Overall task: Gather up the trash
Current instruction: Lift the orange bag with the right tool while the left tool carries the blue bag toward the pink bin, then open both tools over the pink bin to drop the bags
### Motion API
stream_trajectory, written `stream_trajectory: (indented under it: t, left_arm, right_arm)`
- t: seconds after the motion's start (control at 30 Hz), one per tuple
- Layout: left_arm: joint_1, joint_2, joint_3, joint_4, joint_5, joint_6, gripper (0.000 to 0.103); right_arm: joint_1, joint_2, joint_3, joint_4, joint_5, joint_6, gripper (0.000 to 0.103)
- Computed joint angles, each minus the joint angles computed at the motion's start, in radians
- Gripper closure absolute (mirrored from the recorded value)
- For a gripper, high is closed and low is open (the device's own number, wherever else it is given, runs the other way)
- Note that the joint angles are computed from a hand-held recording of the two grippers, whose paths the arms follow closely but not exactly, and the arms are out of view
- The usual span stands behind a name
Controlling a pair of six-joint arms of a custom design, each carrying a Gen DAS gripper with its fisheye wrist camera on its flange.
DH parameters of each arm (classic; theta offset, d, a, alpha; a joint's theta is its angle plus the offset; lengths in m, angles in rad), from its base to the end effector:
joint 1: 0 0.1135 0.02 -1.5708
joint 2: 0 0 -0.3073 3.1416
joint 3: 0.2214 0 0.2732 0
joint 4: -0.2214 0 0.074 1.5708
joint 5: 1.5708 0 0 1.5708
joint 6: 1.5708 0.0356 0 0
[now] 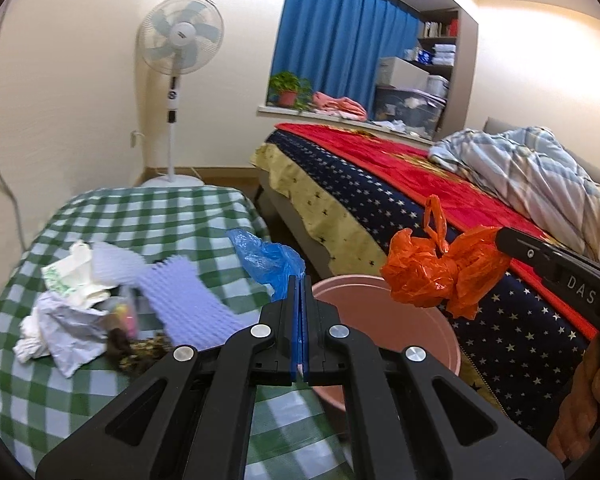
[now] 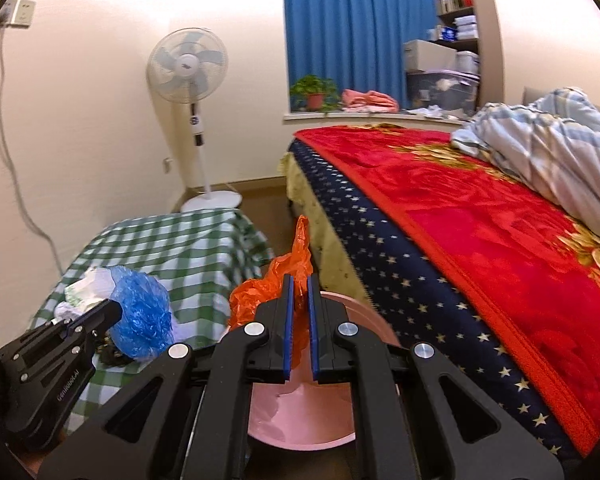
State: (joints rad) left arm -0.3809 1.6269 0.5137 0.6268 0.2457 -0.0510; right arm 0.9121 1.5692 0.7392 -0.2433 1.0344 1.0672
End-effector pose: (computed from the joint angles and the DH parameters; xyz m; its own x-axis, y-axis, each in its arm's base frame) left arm 0.2797 -0.1213 0.1570 -0.4619 0.1317 -0.8771 0.5374 0.8283 -0.1586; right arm 0.2003 0.2087 0.1836 -0.3936 0.2227 -0.8919 0.3973 0.9161 0.0535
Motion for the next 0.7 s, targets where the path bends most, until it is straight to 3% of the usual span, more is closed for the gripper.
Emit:
stream_trajectory:
  t: [0.7]
  left_arm:
    - [-0.093, 0.174, 0.119, -0.014, 0.012, -0.031, 0.102]
  right_arm:
    - [-0.07, 0.052, -0.015, -0.016, -0.016, 0.067, 0.096]
